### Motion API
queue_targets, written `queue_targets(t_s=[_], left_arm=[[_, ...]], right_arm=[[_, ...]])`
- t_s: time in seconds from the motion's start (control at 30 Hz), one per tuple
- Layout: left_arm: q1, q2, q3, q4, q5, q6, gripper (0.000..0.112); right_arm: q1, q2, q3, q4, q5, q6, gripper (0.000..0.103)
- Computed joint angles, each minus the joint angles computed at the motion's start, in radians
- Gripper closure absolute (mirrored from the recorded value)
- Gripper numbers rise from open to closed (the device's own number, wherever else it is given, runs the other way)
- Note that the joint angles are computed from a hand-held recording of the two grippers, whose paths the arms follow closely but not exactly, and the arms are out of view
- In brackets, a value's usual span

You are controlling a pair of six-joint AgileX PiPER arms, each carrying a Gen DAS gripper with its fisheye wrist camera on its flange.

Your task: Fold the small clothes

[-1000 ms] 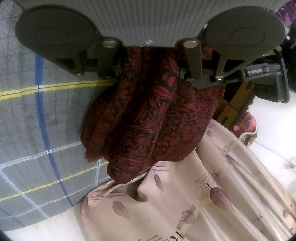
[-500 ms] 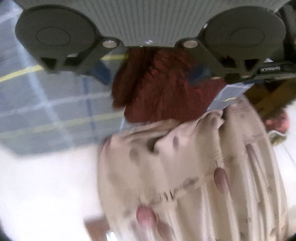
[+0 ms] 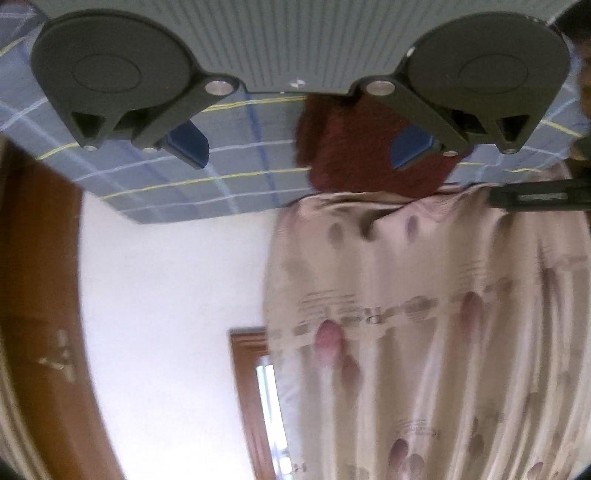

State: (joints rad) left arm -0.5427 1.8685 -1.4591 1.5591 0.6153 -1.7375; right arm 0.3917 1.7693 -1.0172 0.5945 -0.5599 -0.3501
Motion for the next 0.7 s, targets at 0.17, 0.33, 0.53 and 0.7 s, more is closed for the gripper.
queue_targets(t_s=[0.17,0.33,0.53,0.7], left_arm=[[-0.004,-0.027,0.042,-0.008,-0.013,0.011,0.011],[-0.008,-0.066,0.115,0.050,-0.044,-0.046,0.010],[0.000,-0.084,0.145,0.065,-0.073,-0.061,0.010],[0.008,-0.090,0.153,0.058,-0.099,-0.068,0.010]], right_arm=[[-0.002,0.004,0.008,0.138,0.004,-0.071,0.000],[0.040,0.010,0.019,0.216,-0.047,-0.167,0.000],[0.041,-0.008,0.028,0.256,-0.044,-0.167,0.000],[0.044,-0.016,0.033,0.252,-0.041,-0.170,0.000]])
